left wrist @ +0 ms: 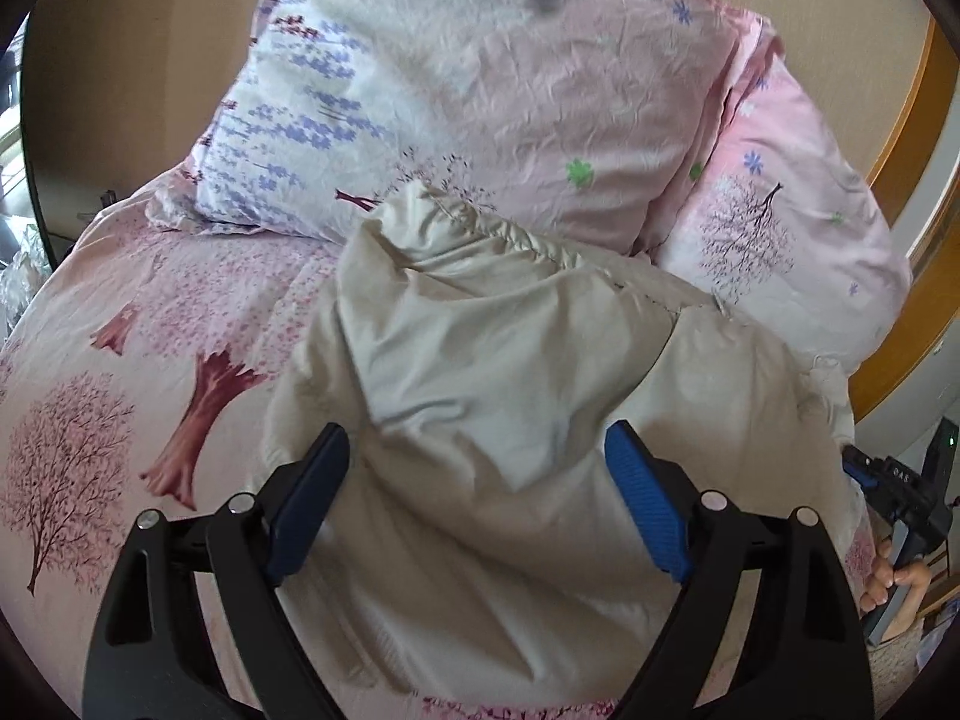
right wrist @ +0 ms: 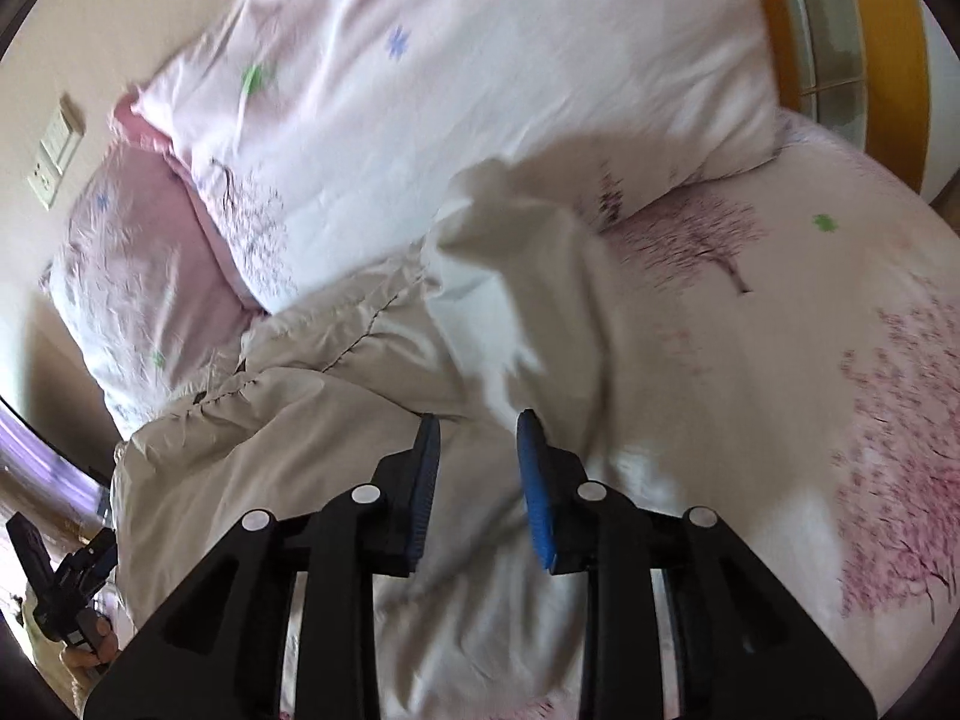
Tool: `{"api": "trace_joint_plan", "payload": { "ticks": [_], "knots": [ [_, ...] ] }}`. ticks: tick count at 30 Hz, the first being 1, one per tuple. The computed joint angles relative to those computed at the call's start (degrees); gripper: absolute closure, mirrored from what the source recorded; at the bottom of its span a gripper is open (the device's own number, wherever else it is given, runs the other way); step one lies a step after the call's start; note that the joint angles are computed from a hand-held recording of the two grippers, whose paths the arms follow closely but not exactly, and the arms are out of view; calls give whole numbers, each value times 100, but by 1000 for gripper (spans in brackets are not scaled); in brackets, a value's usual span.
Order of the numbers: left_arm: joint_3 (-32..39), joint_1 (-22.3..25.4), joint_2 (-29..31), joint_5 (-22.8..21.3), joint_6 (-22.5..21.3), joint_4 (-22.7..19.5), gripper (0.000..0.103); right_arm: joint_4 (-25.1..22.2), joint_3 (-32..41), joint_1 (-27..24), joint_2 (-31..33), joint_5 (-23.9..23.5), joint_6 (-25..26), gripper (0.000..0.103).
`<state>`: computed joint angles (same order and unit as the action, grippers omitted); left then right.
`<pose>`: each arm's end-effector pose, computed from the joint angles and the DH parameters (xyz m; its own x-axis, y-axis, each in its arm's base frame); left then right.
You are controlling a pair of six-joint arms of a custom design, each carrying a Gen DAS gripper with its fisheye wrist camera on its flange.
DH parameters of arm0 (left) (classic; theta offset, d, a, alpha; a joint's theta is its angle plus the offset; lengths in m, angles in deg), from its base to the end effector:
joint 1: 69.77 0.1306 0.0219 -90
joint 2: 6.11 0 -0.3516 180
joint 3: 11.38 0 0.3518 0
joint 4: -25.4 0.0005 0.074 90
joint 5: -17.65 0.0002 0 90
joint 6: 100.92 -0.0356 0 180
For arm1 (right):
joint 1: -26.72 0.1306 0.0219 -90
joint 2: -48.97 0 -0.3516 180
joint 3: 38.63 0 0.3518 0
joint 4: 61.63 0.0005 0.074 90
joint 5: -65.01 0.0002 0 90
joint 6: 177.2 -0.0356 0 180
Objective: Fold large clothes
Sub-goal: 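Grasp the folded jacket end with the left gripper and lift it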
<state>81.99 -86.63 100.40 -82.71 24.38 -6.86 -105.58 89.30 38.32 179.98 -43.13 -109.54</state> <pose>0.5193 -0.1512 0.3100 -0.6512 -0.3966 -0.6470 -0.2595 0.9175 -0.3012 0.6613 0.1465 0.2980 -0.8146 0.2015 -0.5439 -0.0966 0.8775 0.4698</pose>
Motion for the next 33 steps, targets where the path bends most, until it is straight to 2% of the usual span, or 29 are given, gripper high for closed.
{"api": "trace_joint_plan", "payload": {
  "ticks": [2, 4, 9, 11, 15, 17, 19, 22, 25, 28, 33],
  "knots": [
    [-76, -4, -52, -4, -6, 31, 16, 114, -174, -27, -93, 9, -28, 75],
    [-81, 2, -26, -10, -21, 2, 16, -35, -18, -24, 35, 82, -9, 75],
    [31, 41, 177, 7, 16, -77, 16, -713, 529, -54, 482, 146, -86, 80],
    [49, 51, 236, 23, 48, -66, 16, -848, 707, -64, 637, 98, -144, 81],
    [17, 67, 283, 51, 113, 37, 16, -793, 632, -78, 616, 42, -99, 80],
    [-206, 71, 103, 142, 201, 270, 16, -570, 353, -121, 432, -72, -202, 78],
    [-621, 85, -225, 298, 343, 684, 16, -18, -292, -198, 22, -310, -427, 55],
    [-1196, 106, -682, 354, 606, 1191, 16, 763, -1160, -284, -567, -360, -823, 29],
    [-1775, 151, -1125, 411, 1033, 1543, 15, 1155, -1751, -406, -940, -483, -1269, 23],
    [-2296, 210, -1445, 544, 1536, 1849, 15, 1336, -2130, -540, -1058, -808, -1849, 23],
    [-2824, 271, -1660, 853, 2202, 2217, 15, 1425, -2266, -694, -918, -1478, -2478, 23]
  ]
}}
